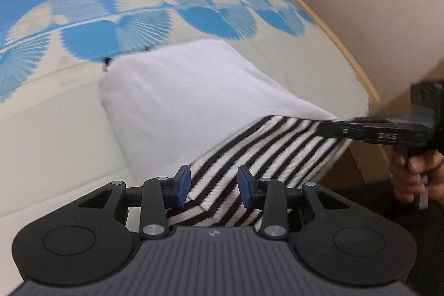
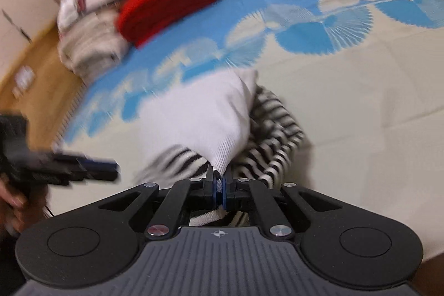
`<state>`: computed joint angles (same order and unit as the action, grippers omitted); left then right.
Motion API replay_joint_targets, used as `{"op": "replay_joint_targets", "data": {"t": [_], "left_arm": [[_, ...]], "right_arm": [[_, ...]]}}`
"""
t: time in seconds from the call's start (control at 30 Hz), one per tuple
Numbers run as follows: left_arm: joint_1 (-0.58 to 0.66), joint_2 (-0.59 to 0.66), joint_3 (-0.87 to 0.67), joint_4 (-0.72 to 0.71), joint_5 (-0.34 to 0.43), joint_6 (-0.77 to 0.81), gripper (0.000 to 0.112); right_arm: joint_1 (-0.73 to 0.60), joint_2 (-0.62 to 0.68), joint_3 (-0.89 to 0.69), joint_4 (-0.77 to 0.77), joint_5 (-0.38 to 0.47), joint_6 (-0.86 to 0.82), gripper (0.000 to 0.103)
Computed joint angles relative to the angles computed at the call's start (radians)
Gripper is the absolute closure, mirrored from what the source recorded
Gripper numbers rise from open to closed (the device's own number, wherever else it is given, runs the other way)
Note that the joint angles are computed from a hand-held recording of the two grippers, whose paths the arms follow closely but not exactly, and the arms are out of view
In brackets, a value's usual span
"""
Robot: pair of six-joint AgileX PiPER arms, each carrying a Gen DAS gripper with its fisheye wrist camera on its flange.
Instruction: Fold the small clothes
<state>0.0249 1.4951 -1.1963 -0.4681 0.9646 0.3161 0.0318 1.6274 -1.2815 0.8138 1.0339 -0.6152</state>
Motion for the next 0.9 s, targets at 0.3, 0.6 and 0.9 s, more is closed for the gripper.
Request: {"op": "replay_joint_targets", "data": {"t": [0.3, 0.6, 0.9], "left_arm": [[-0.11, 0.144, 0.083, 0.225, -0.126, -0.14, 0.065], [-0.028, 0.079, 0.104, 0.036, -0.05, 0.126, 0.064], [-0.011, 0.109, 0.154, 0.103, -0.046, 0.213, 0.058]], "right_arm": [[0.202, 0.114, 0.0, -0.273, -0.074, 0.091, 0.1], [0.266, 0.169, -0.044, -0.406, -0.085, 0.166, 0.1], [0.191, 0.173, -0.045, -0.31, -0.029, 0.06, 0.1]]}}
